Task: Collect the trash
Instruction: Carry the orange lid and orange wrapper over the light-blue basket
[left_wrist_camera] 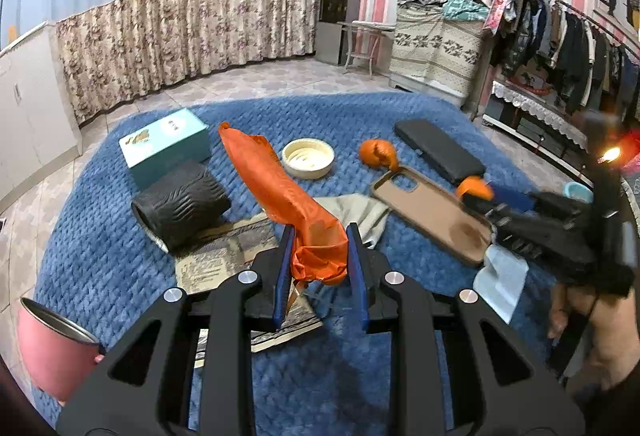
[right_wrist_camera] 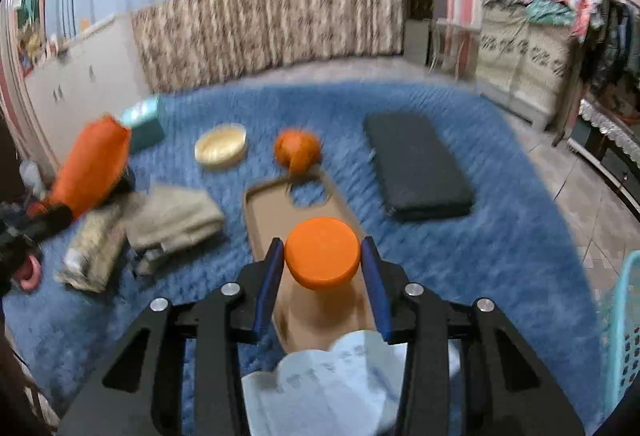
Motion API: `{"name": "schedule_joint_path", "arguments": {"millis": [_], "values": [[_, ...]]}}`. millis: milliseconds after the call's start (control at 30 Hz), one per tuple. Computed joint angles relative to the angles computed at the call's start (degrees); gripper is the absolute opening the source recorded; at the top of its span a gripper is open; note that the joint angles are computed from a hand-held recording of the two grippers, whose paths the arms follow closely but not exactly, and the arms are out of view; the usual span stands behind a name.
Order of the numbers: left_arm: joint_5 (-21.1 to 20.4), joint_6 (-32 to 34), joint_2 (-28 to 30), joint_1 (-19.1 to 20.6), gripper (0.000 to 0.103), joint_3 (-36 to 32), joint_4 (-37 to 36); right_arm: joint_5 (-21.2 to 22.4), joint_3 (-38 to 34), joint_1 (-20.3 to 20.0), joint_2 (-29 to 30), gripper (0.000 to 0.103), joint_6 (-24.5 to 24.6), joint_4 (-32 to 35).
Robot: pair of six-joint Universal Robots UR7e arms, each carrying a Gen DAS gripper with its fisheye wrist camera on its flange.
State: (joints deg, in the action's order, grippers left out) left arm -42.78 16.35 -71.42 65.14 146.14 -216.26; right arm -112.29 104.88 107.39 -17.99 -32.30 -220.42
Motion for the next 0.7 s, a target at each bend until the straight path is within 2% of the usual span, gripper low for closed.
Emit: {"name": "schedule_joint_path", "arguments": {"millis": [133, 267, 400, 500, 700], "values": [[-0.1, 1.4, 0.6, -2.4, 0.024, -0.2, -0.2, -1.8, 5.7, 0.2, -4.0, 0.040, -2.1, -10.1], [-1.9, 0.0, 2.4, -4.3, 0.024, -1.7, 1.8, -4.2, 10.7, -1.6, -7.9, 0.040, -3.9, -18.1], [-3.7, 1.8, 8.1, -7.7, 0.024, -4.4, 0.3, -6.1, 15.2, -3.9, -11.9, 0.040, -3.1, -24.2], [-6.0, 2.7, 12.0, -10.4, 0.024, -6.4, -0.1, -9.0, 18.4, -5.5, -15.0, 0.040, -2.4, -30.1], [-11.5, 3.4, 19.6, -15.0, 0.024, -10.1, -0.3, -6.8, 23.6, -11.1, -19.7, 0.040, 0.1, -38.3]]}}
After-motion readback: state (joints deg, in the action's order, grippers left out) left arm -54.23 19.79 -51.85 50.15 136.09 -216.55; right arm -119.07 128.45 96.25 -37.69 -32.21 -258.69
